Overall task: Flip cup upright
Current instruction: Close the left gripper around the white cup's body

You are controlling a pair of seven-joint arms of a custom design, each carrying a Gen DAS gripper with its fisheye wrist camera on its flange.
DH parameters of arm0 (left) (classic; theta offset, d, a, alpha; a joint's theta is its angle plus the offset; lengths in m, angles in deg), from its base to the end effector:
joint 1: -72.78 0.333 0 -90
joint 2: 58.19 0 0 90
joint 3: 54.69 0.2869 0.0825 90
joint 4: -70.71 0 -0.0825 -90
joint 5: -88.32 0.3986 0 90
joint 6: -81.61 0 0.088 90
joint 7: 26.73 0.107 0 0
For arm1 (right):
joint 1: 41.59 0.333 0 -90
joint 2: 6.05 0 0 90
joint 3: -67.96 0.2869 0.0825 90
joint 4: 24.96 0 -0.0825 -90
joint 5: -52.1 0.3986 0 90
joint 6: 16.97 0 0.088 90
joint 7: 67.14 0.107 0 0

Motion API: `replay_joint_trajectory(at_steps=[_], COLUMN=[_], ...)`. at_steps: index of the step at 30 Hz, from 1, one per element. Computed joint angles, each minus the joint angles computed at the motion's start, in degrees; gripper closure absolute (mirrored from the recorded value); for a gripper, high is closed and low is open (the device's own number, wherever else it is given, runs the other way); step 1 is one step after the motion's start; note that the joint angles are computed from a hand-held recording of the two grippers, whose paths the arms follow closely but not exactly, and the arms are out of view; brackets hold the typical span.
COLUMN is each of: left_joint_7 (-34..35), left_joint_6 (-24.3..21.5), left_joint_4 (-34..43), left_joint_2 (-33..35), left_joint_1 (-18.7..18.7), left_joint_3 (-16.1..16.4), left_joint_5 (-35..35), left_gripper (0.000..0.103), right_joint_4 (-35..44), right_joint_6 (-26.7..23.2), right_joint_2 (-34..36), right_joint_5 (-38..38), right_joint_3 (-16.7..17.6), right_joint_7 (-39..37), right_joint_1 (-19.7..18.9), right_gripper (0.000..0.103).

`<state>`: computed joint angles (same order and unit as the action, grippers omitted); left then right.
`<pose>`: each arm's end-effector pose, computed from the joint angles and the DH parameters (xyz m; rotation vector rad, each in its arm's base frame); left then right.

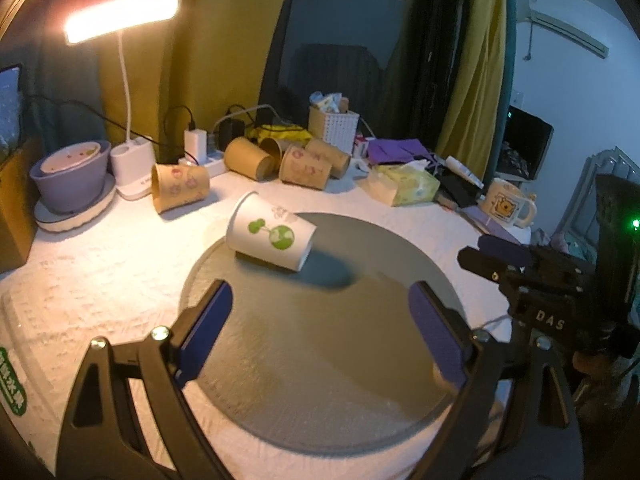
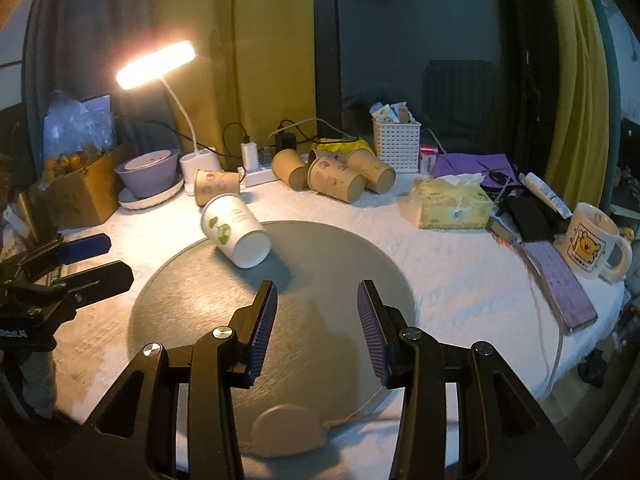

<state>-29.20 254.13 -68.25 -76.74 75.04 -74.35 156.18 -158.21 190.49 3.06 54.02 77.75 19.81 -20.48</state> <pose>0.4472 -0.2162 0.4483 -1.7831 1.5297 -1.0279 0.4921 0.2869 0.3739 -1.7948 1.0243 -0.6562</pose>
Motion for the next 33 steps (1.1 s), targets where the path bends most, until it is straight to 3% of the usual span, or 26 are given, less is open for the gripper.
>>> replay_joint_trajectory(at_steps=[7, 12, 17, 23, 26, 33], left_joint_7=[6.2, 8.5, 11.3, 14.2, 13.7, 14.2], left_joint_6=[-3.3, -6.6, -10.0, -14.2, -17.1, -17.1], left_joint_4=[6.3, 9.9, 15.2, 23.1, 26.2, 29.5], left_joint_2=[8.1, 12.0, 16.8, 23.3, 25.5, 29.4], left_joint_1=[-3.1, -5.5, -7.7, -10.4, -11.6, -11.3], left_joint_3=[2.7, 4.9, 7.1, 9.4, 10.5, 12.1], left_joint_5=[-7.4, -11.1, -16.5, -21.9, -23.2, -31.8], left_gripper=[0.012, 0.012, 0.012, 0.012, 0.012, 0.012], right_joint_4=[5.9, 11.9, 19.3, 28.2, 31.8, 38.9], right_joint_6=[-3.8, -6.7, -10.7, -17.6, -20.9, -26.8], right_joint_2=[3.2, 7.4, 13.9, 23.7, 28.0, 34.5], right_joint_5=[-11.6, -22.3, -31.7, -35.6, -35.1, -32.1], right_joint_3=[2.1, 7.2, 17.6, 31.1, 35.5, 40.8], right_joint_7=[7.7, 14.1, 16.6, 10.7, 6.3, -3.5], right_joint_1=[-7.4, -15.6, -27.2, -38.5, -41.0, -41.8], right_gripper=[0.048, 0.048, 0.048, 0.048, 0.048, 0.048])
